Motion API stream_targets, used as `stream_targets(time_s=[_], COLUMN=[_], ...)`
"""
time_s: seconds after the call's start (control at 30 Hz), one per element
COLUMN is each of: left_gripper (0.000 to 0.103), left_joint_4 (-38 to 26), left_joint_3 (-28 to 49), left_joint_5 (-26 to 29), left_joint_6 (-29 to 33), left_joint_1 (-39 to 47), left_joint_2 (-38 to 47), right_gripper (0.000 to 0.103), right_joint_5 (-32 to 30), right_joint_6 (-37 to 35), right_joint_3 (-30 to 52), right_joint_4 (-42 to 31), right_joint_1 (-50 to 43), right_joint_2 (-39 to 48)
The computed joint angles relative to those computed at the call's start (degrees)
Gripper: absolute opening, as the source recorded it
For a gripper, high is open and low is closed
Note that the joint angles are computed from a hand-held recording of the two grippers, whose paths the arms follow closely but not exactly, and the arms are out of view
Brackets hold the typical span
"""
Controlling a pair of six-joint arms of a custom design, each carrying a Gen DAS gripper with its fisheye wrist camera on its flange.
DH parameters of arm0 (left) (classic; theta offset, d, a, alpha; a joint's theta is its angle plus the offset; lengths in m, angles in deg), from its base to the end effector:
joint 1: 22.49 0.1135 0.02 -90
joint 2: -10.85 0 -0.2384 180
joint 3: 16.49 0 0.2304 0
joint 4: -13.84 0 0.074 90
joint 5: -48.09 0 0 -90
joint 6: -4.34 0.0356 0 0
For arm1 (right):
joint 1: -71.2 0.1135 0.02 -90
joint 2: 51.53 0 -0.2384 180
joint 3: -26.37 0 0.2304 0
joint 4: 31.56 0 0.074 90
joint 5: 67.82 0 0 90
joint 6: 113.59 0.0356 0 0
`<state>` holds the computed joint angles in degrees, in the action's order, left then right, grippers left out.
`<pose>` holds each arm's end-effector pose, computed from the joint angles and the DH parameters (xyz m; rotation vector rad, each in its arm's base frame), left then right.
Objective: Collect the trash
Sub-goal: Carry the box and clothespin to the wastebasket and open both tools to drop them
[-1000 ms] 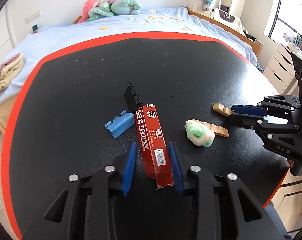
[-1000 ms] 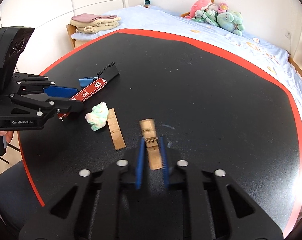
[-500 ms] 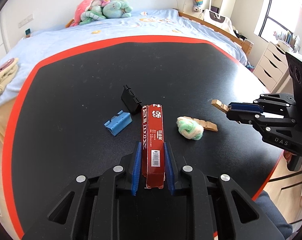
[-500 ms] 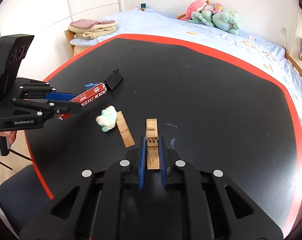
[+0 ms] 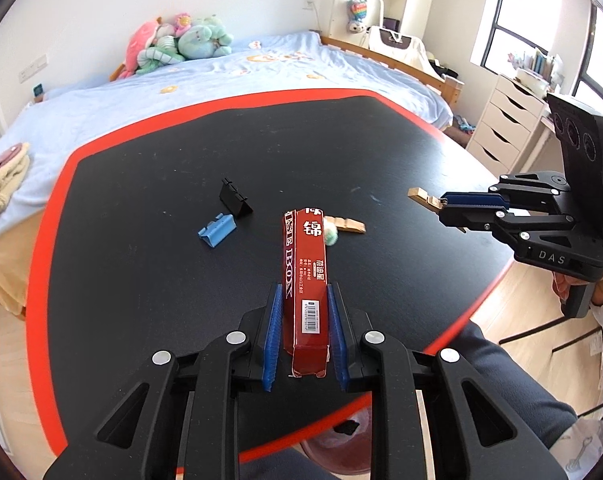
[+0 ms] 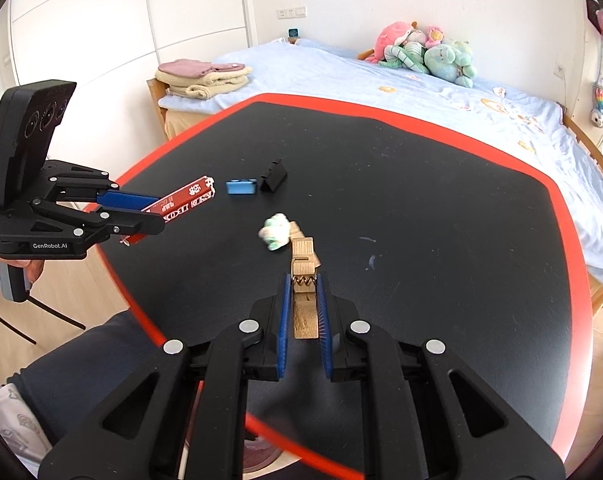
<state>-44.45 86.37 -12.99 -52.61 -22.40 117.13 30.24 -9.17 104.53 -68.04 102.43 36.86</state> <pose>0.3667 -0.0166 0.2360 0.8642 2.3490 -0.4378 0.2719 0.1590 0.2314 -0.2827 2.3692 0.2123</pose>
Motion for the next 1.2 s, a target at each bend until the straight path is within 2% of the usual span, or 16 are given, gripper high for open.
stream_targets(time_s=[0.33,0.73,1.2], left_gripper=[0.022,0.022,0.022], left_joint_4=[-2.95,-8.84,-12.66], left_joint_3=[-7.32,-14.71,-22.17], left_joint_5=[2.9,4.6,4.26], left_joint_6=[6.22,12.58,16.99], left_joint_1=[2.21,4.34,5.0], left_joint_2=[-7.56,-14.54,-19.0], right_gripper=[0.012,0.012,0.012], right_joint_5=[4.41,7.69,7.12], right_joint_6=[5.87,11.99,17.58], right_joint_3=[-3.03,-4.23,-7.52], right_joint_4=[-4.01,-9.45,-8.07], right_joint_1=[8.47,19.0,24.89], right_joint_2=[-7.2,-10.09,-10.01])
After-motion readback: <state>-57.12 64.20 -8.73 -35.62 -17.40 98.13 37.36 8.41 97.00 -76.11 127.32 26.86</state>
